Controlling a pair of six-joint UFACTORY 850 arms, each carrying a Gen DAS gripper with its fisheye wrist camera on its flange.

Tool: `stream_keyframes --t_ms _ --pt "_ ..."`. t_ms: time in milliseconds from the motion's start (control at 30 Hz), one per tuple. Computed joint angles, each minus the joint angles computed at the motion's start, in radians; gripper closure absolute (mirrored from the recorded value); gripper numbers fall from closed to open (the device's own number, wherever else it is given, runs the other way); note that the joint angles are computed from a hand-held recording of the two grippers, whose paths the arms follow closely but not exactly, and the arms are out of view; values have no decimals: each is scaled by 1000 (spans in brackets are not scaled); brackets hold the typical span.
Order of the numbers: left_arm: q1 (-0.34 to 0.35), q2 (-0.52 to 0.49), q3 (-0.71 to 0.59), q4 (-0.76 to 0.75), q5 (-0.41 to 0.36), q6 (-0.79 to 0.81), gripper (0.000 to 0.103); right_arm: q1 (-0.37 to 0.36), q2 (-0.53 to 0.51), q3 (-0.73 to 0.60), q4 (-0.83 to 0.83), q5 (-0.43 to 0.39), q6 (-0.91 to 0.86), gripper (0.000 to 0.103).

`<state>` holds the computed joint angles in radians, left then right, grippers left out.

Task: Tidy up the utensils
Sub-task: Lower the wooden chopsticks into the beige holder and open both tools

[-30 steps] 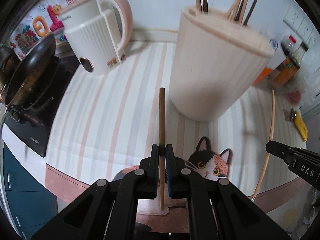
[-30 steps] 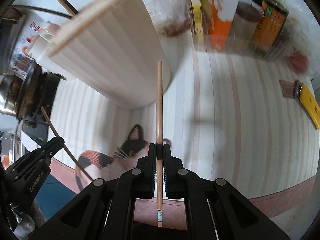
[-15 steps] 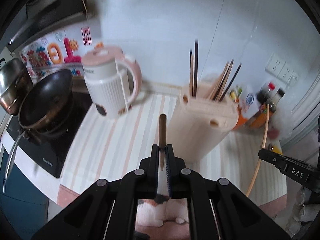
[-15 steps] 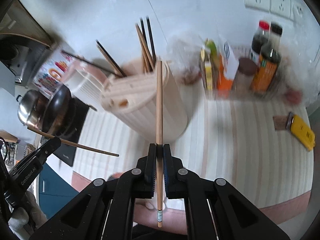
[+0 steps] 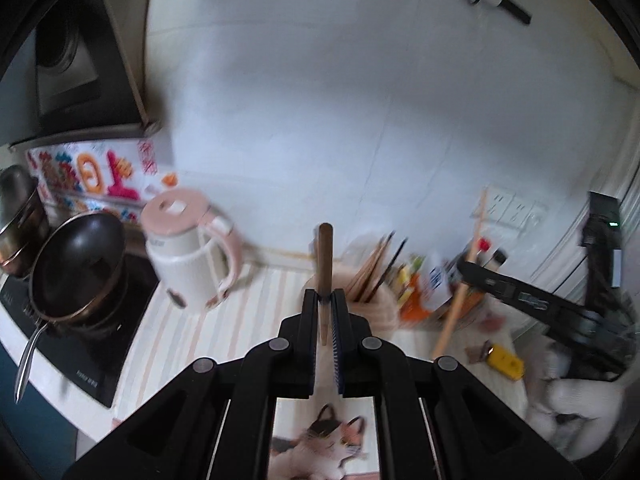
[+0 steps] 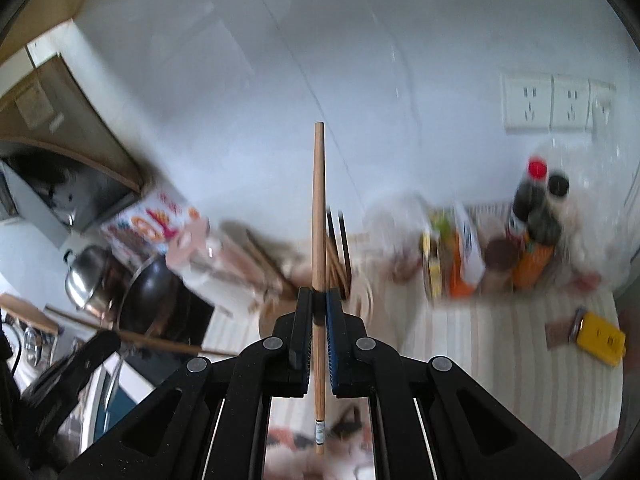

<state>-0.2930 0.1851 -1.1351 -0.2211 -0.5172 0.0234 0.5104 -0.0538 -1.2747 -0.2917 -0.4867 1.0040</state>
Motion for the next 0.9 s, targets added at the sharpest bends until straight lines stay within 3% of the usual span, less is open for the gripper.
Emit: stream_keyframes --t_ms 300,633,733,833,900 --pt "-47 -150 -138 99 34 -75 99 -21 -134 -124 -387 30 356 96" --pt "-34 -338 -251 62 -49 -41 99 -36 -229 -108 -839 105 804 96" --pt "-31 -357 -258 27 -74 -22 99 -34 -246 -106 -898 115 839 96" --pt "-27 -367 -263 20 -106 -28 97 -37 -263 -115 -810 135 724 96" --pt "-28 -360 -254 23 -91 -26 97 -32 -259 -103 -855 121 767 96"
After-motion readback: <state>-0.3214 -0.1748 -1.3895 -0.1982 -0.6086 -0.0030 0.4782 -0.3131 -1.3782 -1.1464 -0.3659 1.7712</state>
